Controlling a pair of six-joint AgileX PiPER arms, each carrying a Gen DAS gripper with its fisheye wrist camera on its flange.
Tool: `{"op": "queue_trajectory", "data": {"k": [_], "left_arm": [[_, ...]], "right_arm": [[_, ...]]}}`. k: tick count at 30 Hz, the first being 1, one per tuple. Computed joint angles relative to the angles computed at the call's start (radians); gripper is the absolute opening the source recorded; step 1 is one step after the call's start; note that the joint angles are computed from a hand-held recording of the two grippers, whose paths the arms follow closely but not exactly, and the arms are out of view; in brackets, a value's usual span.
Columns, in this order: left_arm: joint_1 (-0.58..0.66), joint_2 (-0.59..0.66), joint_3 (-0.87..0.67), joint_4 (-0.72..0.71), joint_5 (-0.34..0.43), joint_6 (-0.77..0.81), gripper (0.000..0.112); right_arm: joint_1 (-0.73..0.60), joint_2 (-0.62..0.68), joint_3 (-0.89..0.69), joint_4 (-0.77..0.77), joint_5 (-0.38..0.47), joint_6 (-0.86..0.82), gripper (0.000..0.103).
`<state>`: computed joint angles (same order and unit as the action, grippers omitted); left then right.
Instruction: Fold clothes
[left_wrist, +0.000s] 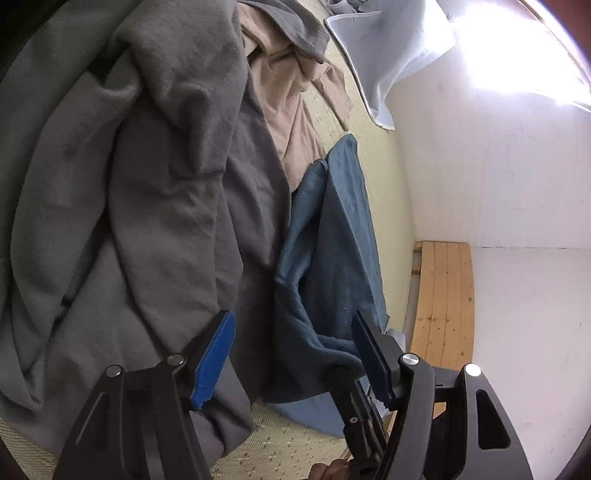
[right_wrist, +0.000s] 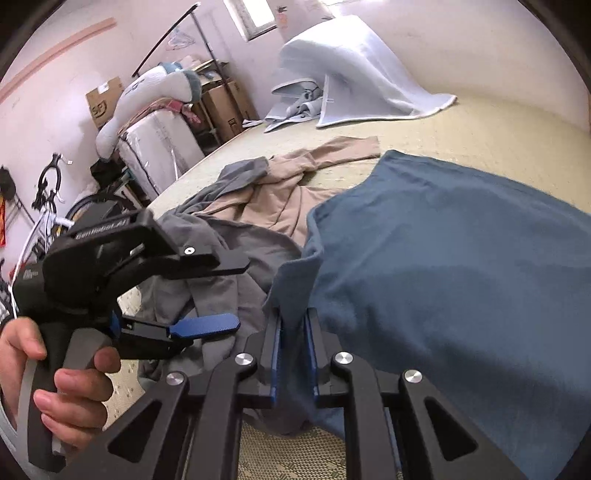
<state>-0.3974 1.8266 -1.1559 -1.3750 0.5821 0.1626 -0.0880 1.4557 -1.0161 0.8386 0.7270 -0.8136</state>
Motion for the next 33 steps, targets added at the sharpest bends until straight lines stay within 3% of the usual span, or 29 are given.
{"op": "queue_trajectory", "data": {"k": [8,14,20,23,24,25,27,30,33], "left_arm": [[-0.037,0.023,-0.024,-0.128,0.01,0.117,0.07],[-0.068,0.032,-0.064,-0.057,-0.016,0.064,0.07],[-0.083,0.052,-0.091,0.048,-0.05,-0.055,0.07],[-0.083,0.054,-0.104,0.094,-0.054,-0.095,0.068],[-0.083,0.052,-0.106,0.113,-0.057,-0.112,0.059],[-0.08,0.046,-0.102,0.144,-0.059,-0.139,0.052],[-0.075,0.045,-0.106,0.194,-0.061,-0.188,0.023],[-0.069,0.043,-0.113,0.27,-0.062,-0.262,0.01],[-0.07,0.022,-0.098,0.259,-0.067,-0.241,0.007]], "right_arm": [[0.067,0.0,-0.007,-0.024,-0.021,-0.004,0.013],[0.089,-0.002,-0.006,-0.008,-0.017,-0.041,0.012],[0.072,-0.018,-0.009,0.025,0.044,-0.118,0.01],[0.086,-0.045,0.004,-0.042,0.006,-0.093,0.013],[0.093,-0.051,0.009,-0.065,-0.008,-0.083,0.013],[0.103,-0.059,0.02,-0.099,-0.029,-0.072,0.026],[0.116,-0.075,0.053,-0.123,-0.065,-0.086,0.051],[0.165,-0.089,0.097,-0.202,-0.146,-0.068,0.051],[0.229,-0.074,0.114,-0.337,-0.234,0.034,0.051]]}}
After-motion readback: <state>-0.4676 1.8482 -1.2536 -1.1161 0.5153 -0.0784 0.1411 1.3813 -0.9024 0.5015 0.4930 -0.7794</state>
